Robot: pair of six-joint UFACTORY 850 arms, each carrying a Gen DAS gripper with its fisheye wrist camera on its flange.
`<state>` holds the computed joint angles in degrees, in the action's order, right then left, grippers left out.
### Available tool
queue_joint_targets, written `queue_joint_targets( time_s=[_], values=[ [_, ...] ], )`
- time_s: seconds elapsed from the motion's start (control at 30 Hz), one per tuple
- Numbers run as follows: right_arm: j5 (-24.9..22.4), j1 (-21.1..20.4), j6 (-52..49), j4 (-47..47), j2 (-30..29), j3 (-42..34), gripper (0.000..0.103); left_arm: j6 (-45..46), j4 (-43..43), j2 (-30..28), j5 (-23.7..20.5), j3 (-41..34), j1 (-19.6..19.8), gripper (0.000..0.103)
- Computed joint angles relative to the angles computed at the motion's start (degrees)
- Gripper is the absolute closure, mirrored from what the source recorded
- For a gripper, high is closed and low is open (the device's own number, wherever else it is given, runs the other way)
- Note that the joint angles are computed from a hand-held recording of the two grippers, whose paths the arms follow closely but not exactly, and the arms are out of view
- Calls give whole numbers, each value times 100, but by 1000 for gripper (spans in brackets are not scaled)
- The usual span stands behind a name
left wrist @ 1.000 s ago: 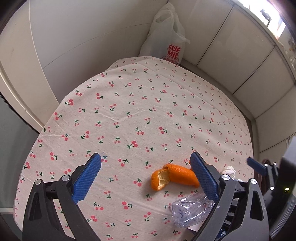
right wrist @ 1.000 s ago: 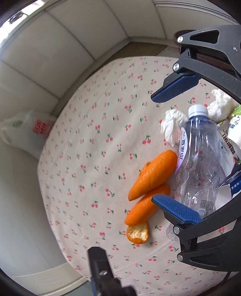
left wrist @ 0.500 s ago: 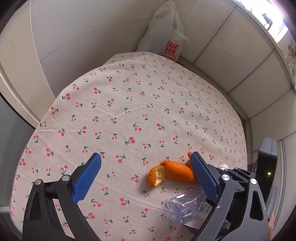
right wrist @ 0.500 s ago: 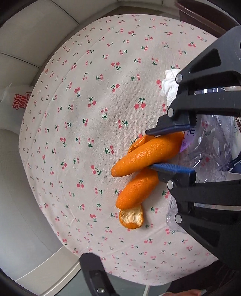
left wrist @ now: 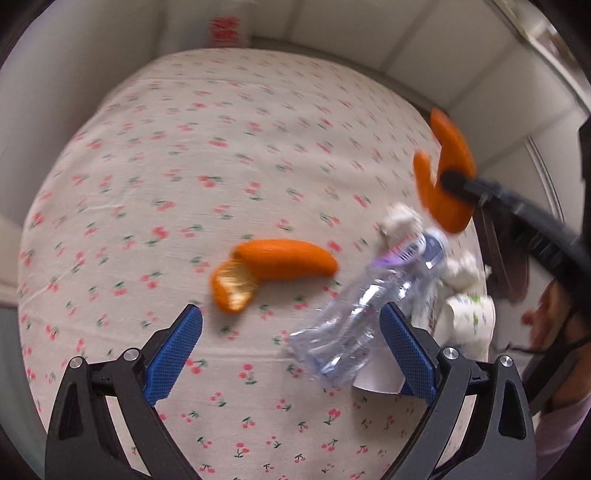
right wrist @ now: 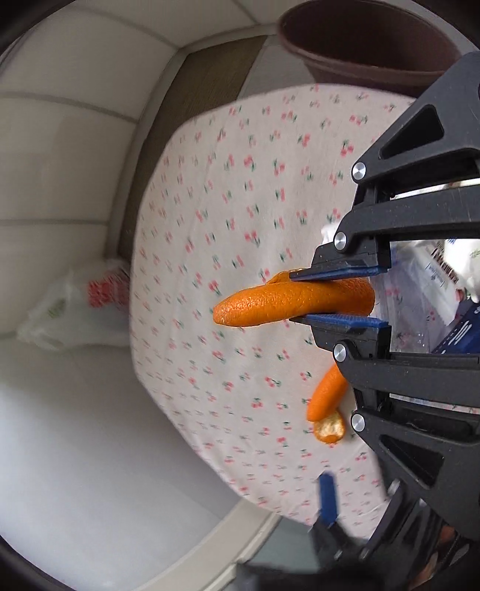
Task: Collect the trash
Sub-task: 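Grasp the clear water bottle with the left gripper while the right gripper holds the peel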
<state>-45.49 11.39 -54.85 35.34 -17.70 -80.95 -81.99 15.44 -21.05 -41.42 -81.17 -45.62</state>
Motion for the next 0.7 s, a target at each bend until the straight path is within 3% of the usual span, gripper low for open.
queue_joint_targets(
  time_s=[0.27,0.47,0.5,0.57,0.7],
  values=[
    [32,-739,67,599,305,-25,88,2383,-383,-1171,-605,-1540,66,9],
    [165,-787,90,529,400,77,88,3385,-439,-2111,-1471,-2816,62,11],
    [194,-782,98,472,418,102,88,3396,-430,-2154,-1475,-2872,65,13],
    [239,-749,119,414,421,132,88,3361,-602,-2098,-1201,-2763,106,39],
    [218,-729,66,449,447,161,88,2833,-386,-1876,-994,-2400,88,48]
  ],
)
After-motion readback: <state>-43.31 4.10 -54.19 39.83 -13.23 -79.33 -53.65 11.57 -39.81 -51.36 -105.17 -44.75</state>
